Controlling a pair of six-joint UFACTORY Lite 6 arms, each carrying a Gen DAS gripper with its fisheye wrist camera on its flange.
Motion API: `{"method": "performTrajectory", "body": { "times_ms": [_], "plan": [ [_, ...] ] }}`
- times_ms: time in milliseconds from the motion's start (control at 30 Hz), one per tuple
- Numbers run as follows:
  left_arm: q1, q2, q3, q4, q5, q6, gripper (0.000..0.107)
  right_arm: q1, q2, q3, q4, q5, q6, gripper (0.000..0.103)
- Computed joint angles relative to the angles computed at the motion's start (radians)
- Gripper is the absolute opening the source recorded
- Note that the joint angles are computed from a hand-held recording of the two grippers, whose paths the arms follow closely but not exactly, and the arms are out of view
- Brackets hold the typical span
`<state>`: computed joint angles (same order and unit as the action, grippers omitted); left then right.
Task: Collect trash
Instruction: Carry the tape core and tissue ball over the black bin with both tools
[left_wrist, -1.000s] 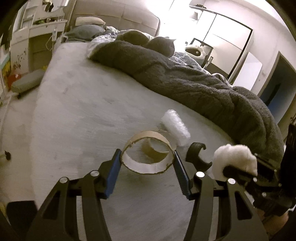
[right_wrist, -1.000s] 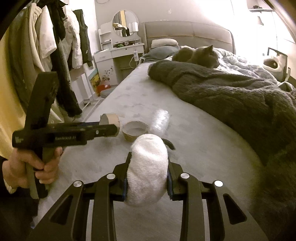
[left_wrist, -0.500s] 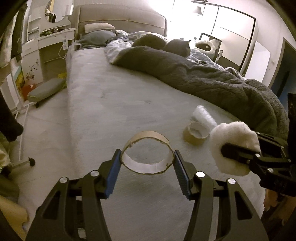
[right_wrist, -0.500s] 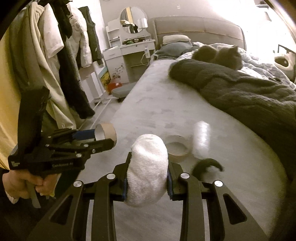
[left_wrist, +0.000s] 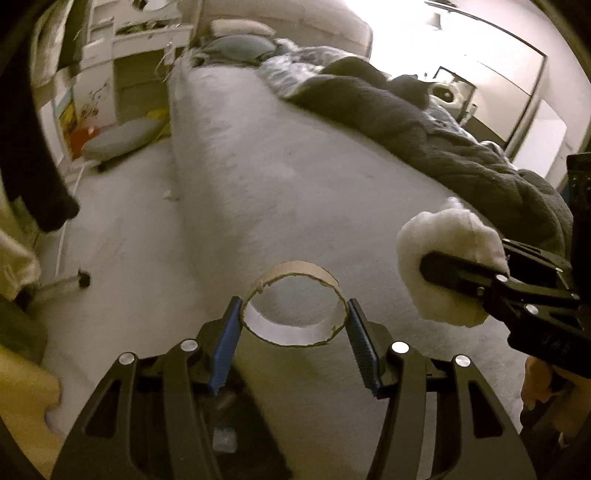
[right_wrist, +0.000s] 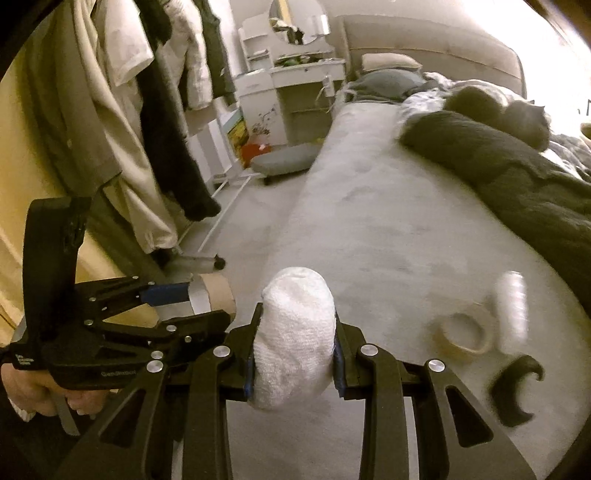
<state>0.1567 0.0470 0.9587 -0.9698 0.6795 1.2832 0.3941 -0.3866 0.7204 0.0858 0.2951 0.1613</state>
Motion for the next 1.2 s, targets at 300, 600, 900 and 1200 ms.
{"method": "performTrajectory", "body": {
  "times_ms": [300, 600, 900, 1200],
  "plan": [
    [0.176, 0.149, 0.136, 0.172, 0.037, -0.095, 0.059, 0.17, 0.248, 0.191, -0.213, -0.027, 0.263, 0.031],
    [0.26, 0.277, 0.208, 0.347, 0.045, -0.185, 0.059, 0.253, 0.453, 0.378, -0.162, -0.028, 0.24, 0.031],
    [0.344, 0.394, 0.278, 0.476, 0.092, -0.233, 0.059, 0.313, 0.632, 0.534, -0.061, -0.01, 0.158, 0.031],
    [0.417, 0.479, 0.339, 0.607, 0.166, -0.262, 0.064, 0.347, 0.763, 0.634, 0.039, 0.009, 0.081, 0.031]
  ]
}}
